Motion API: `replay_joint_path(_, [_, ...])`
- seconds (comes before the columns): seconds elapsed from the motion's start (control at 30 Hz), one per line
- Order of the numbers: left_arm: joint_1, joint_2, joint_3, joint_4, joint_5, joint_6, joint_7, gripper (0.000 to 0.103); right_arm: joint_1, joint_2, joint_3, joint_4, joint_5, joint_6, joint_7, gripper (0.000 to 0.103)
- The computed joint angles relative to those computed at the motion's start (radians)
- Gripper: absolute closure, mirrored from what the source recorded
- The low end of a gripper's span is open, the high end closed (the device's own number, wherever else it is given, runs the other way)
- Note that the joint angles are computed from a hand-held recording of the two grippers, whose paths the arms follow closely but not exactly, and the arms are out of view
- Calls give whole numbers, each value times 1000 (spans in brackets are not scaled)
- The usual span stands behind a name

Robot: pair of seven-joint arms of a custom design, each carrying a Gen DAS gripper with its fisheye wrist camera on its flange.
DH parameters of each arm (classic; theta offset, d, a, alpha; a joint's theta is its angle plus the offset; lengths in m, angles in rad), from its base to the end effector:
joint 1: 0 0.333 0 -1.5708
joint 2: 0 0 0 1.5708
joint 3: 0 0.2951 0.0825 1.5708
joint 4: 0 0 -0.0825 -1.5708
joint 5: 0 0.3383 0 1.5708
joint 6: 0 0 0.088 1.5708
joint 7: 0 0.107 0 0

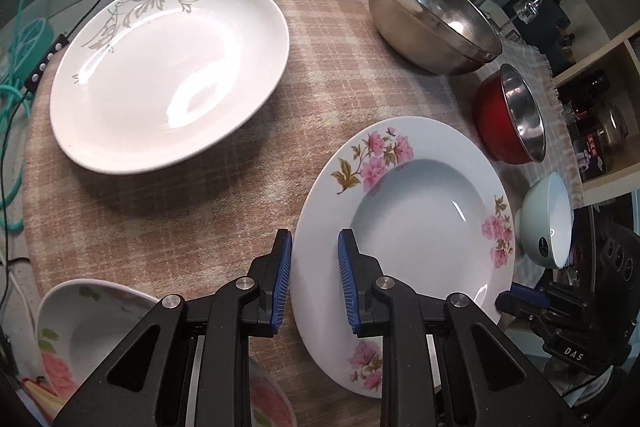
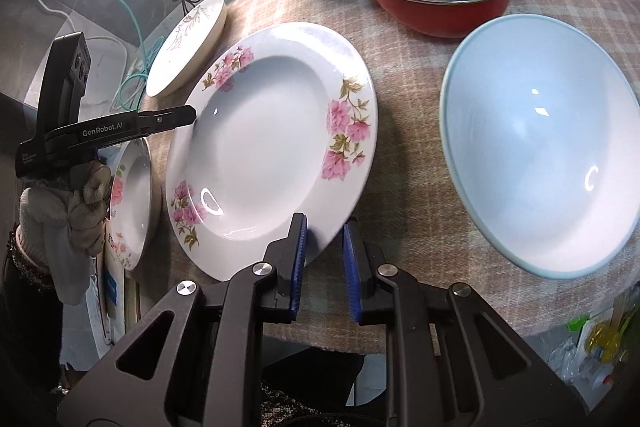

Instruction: Organize plates and bowls

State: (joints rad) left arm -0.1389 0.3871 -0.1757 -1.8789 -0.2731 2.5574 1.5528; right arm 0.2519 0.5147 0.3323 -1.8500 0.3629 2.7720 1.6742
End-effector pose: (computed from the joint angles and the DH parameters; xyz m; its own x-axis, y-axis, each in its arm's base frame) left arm 0.5887 -0.1782 0.3472 -0.1003 -0.9560 0.2756 -0.9682 0.0300 -0.2483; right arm 0.5497 0.3178 0.3133 0.1462 -0.8899 -0.4321 -0.9617 -0.0254 -0.2731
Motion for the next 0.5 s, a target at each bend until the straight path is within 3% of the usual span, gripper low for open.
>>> replay_joint_path(0.5, [-14,-19,-2,-28,10,4,-6,81,-2,-44,-1,-62,7,6,-14,84])
